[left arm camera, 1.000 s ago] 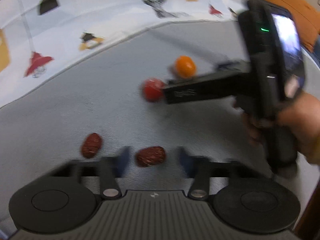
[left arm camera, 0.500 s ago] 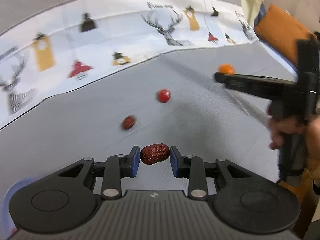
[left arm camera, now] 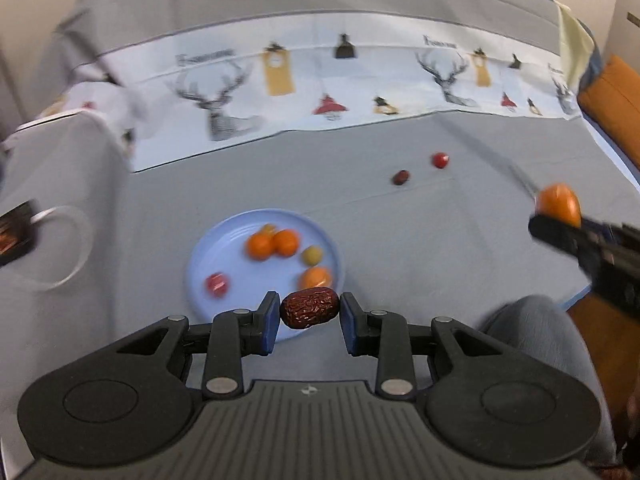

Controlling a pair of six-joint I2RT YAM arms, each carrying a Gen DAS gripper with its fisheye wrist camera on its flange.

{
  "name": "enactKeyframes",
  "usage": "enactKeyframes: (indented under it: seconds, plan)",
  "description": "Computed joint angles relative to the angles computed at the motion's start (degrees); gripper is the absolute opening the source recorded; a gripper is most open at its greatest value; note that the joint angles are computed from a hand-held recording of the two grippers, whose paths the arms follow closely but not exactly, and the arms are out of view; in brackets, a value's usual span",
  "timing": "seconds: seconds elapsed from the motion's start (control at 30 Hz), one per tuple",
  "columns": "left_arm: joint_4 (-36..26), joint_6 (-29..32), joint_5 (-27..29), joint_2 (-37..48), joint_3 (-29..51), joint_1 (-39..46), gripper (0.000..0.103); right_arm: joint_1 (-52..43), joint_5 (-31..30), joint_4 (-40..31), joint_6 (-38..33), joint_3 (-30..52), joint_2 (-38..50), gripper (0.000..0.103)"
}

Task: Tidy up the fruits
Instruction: 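Carry the date and mandarin in both tools over the blue plate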

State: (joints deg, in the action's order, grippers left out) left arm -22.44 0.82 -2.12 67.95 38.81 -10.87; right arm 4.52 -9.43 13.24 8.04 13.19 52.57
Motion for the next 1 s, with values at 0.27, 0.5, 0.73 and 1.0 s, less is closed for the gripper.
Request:
enactKeyframes:
  seconds: [0.27,0.5,0.73,1.0]
  plan:
    - [-12.61,5.41,6.67,-26.9,-8.81,11.45,0.036,37.98,28.0,-21.93,10.68,-0.63,-21.07,0.033]
    - [-21.0,8.95,14.0,-39.21,-9.09,20.99,0.036,59.6,45.88,-27.47,14.55,3.52,-19.64,0.033]
    - [-24.17,11.75,19.64,-41.97,-7.98,27.08,0.036,66.61,52.49,-31.39,17.53,5.95,-18.8,0.033]
    - [-24.18,11.75,19.56,-42.37,-8.27,26.48,0.036,68.05,53.8,-33.02,18.59,6.17,-19.05,0.033]
